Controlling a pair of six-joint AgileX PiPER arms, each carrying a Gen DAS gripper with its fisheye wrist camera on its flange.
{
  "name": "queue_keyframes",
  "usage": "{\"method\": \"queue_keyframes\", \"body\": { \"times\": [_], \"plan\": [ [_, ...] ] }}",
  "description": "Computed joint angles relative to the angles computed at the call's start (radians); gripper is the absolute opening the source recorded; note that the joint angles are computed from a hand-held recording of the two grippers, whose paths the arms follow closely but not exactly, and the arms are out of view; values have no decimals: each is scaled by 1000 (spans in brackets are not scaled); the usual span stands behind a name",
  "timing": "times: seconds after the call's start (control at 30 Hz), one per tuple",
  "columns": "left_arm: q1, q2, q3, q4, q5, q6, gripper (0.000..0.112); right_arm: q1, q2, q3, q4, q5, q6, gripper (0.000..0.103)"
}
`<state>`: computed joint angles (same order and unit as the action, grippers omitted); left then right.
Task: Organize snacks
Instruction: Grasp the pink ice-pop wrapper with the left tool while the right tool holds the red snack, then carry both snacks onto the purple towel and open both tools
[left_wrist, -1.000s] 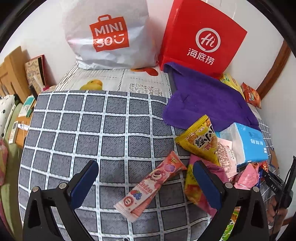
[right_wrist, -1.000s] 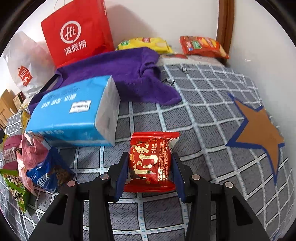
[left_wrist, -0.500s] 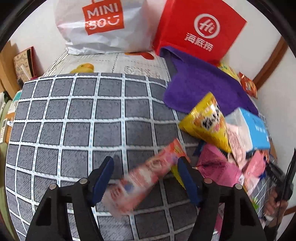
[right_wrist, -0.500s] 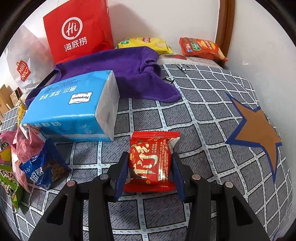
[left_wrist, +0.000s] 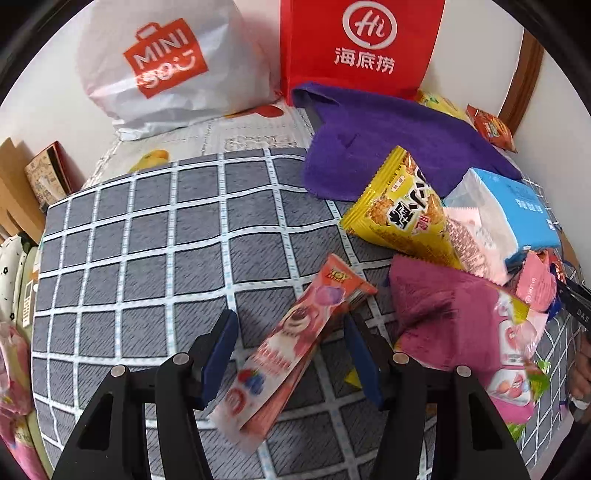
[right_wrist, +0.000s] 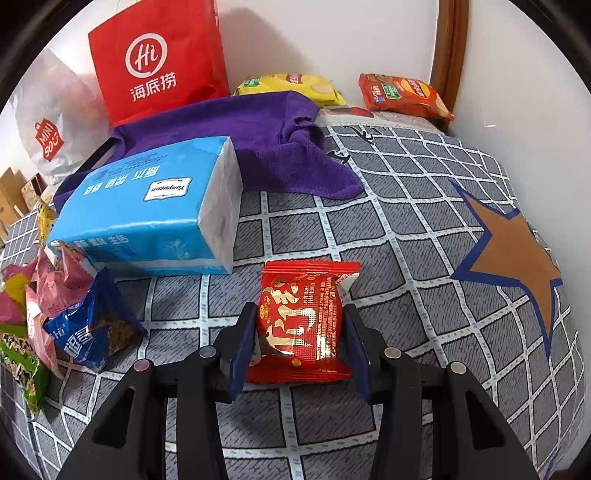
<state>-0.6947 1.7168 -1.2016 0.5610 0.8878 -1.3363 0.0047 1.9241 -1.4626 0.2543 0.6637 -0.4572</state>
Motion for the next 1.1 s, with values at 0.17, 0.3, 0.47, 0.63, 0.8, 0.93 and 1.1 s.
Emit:
{"method": "queue_keyframes", "body": {
  "times": [0.17, 0.3, 0.47, 0.63, 0.8, 0.93, 1.1],
  "plan": [
    [-33, 38, -41, 22, 39, 16, 25, -2, -26, 27, 1, 6, -7, 45],
    [-65, 19, -26, 41, 59, -27, 18, 0, -55, 57, -2, 3, -22, 45],
    [-97, -70, 39, 49, 74, -115, 18, -3, -95, 81, -8, 13, -23, 45],
    [-150, -139, 76, 77, 109, -193, 18, -3, -117, 93, -34, 20, 4, 45],
    [-204, -162, 63, 98, 137, -239, 18, -6, -112, 71, -23, 78, 18, 45],
    [-229, -149, 11, 101, 143, -224, 18, 20, -151, 102, -80, 47, 42, 45],
    [-243, -103, -90, 98, 139, -179, 18, 11, -185, 99, -56, 59, 45, 45]
  ]
}}
